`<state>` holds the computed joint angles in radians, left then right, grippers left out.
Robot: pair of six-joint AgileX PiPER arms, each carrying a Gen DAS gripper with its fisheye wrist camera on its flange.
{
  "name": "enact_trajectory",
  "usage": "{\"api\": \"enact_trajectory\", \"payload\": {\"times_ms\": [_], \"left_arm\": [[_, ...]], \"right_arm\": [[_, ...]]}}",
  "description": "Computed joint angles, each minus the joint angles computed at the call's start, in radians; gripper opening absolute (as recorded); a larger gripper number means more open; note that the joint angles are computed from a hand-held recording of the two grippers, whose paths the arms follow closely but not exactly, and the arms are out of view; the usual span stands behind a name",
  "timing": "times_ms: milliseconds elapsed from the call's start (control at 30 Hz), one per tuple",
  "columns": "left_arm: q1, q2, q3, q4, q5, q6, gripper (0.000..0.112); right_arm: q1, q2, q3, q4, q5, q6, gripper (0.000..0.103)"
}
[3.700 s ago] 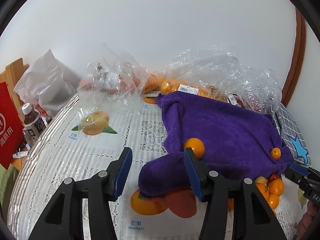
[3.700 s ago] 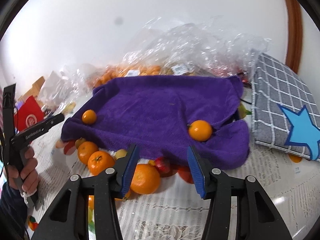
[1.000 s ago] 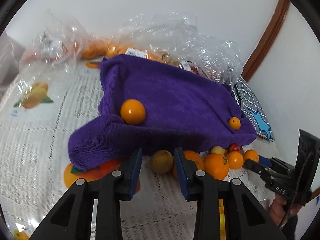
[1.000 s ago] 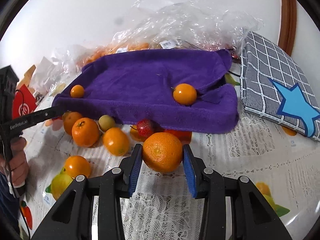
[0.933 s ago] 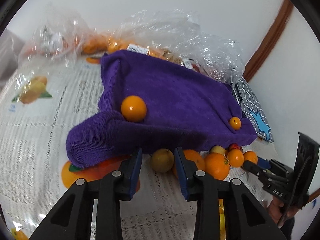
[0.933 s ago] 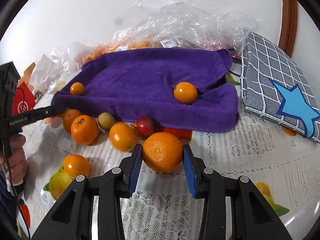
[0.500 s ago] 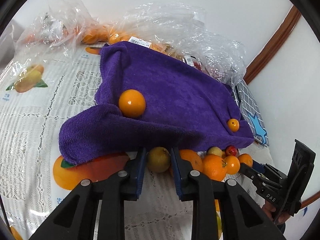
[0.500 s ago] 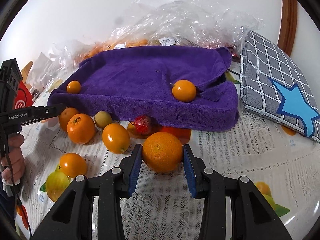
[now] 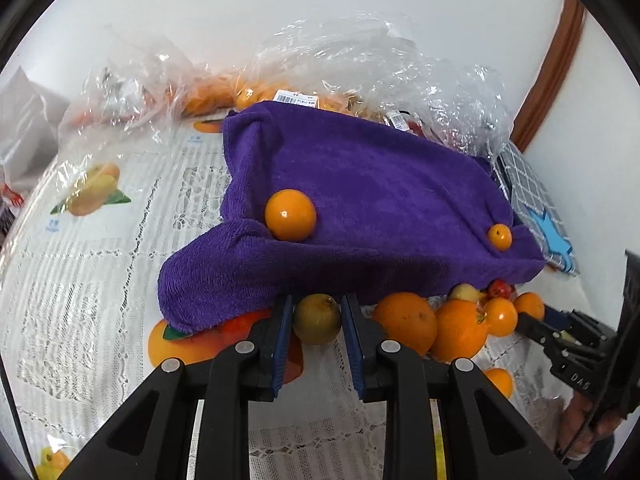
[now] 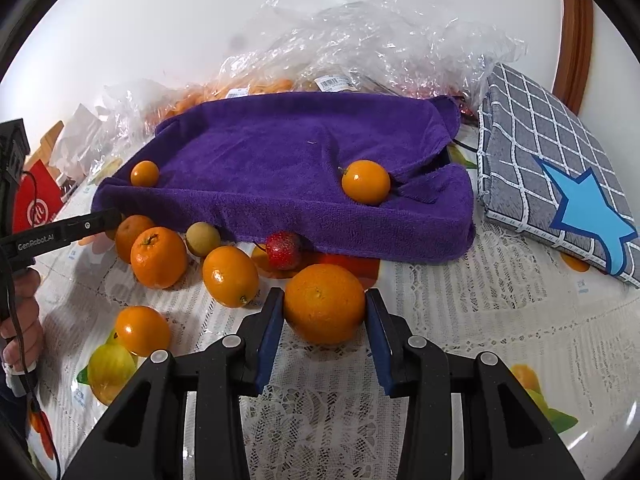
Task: Organize fruits
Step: 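Grasp a round greenish fruit with the left tool, then carry the large orange and greenish fruit over the purple towel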
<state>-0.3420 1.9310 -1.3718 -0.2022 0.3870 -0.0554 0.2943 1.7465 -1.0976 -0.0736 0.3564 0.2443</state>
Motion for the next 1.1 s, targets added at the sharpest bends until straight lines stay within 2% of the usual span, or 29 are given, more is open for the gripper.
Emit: {"api": "enact_trajectory", "payload": {"times_ms": [133, 300, 467, 767, 900, 1000, 1100], "left_arm": [[-0.008, 0.022, -0.023, 0.038, 0.028, -0.038, 0.027], [-0.02, 0.02, -0.012, 0.106, 0.01, -0.097, 0.026], [-0.021, -0.009, 0.028, 0.072, -0.049, -0.057, 0.025], [-0.026, -0.093, 0.125, -0.189, -0.159, 0.238, 0.025], [-0.018, -0.116, 0.148, -0.31, -0.189, 0.351, 0.025], [-0.006, -0.127, 0.159, -0.36, -0.206, 0.388, 0.025], [0.009, -0.14, 0.173, -0.411, -0.215, 0.422, 0.025]], "right_arm": [[0.002, 0.005, -0.006, -0.025, 0.011, 0.028, 0.04], [0.018, 0.006, -0.007, -0.104, 0.018, 0.099, 0.04], [0.006, -0.011, 0.012, -0.054, -0.011, 0.051, 0.04], [0.017, -0.049, 0.058, -0.007, -0.076, -0.014, 0.04], [0.0, -0.057, 0.069, 0.082, -0.094, -0.093, 0.04], [-0.018, -0.064, 0.074, 0.151, -0.099, -0.147, 0.04], [-0.021, -0.064, 0.072, 0.142, -0.096, -0.129, 0.04]]}}
